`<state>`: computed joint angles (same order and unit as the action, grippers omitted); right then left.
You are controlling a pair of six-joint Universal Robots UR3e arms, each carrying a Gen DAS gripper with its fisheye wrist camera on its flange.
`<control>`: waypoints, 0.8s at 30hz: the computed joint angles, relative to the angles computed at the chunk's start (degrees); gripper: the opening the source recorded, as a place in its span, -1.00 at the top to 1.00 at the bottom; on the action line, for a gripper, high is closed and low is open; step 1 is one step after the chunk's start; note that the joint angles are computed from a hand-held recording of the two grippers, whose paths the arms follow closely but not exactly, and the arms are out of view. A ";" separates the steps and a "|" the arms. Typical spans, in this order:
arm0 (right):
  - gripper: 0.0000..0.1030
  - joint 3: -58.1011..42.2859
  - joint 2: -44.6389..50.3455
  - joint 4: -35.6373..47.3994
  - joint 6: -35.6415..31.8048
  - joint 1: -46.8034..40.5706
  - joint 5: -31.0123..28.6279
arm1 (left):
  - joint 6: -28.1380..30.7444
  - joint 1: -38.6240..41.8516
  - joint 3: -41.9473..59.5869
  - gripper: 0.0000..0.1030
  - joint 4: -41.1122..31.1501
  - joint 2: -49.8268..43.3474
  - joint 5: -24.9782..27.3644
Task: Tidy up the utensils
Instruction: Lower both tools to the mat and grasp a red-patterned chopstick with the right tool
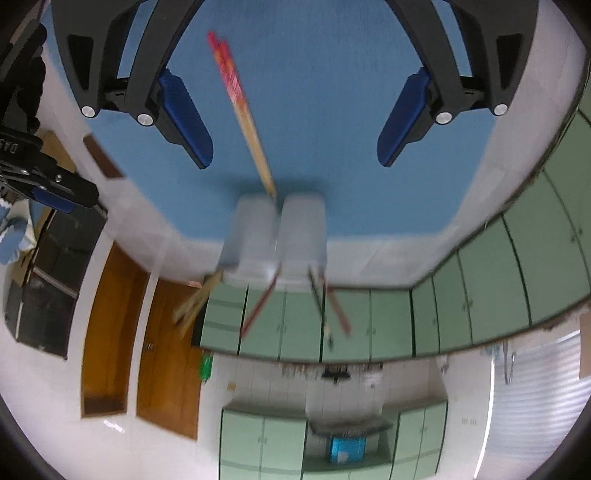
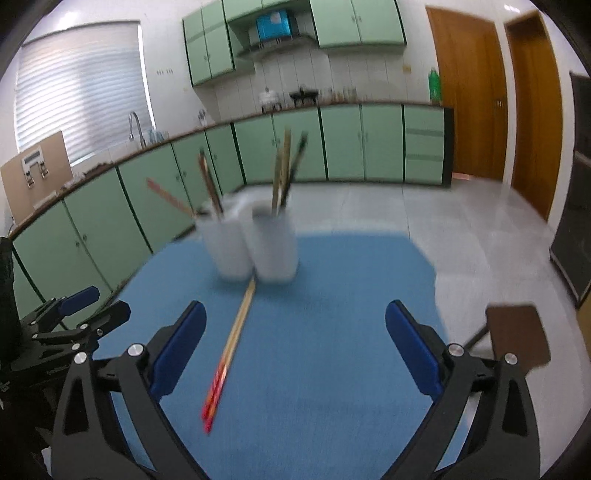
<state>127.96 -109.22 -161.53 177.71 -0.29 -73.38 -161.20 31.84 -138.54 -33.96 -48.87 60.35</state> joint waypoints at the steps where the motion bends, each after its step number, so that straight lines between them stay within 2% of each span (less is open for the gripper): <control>1: -0.84 1.38 -0.45 -0.14 0.47 0.59 -0.45 | 0.68 0.07 -1.85 -0.72 -0.18 0.93 0.93; 6: -0.84 8.29 -0.90 -3.29 2.91 4.33 -3.97 | 2.40 0.54 -6.74 -0.72 0.01 1.58 3.42; 10: -0.84 10.23 1.61 -5.55 4.51 8.38 -7.08 | 2.51 -0.66 -9.11 -0.72 3.21 -0.81 6.18; 16: -0.84 9.14 6.67 -6.21 5.90 12.74 -8.80 | 4.27 0.45 -10.95 -0.72 1.60 -0.81 7.82; 24: -0.79 5.48 13.37 -6.41 8.76 20.46 -12.44 | 6.67 4.90 -11.50 -0.72 -3.54 2.27 6.99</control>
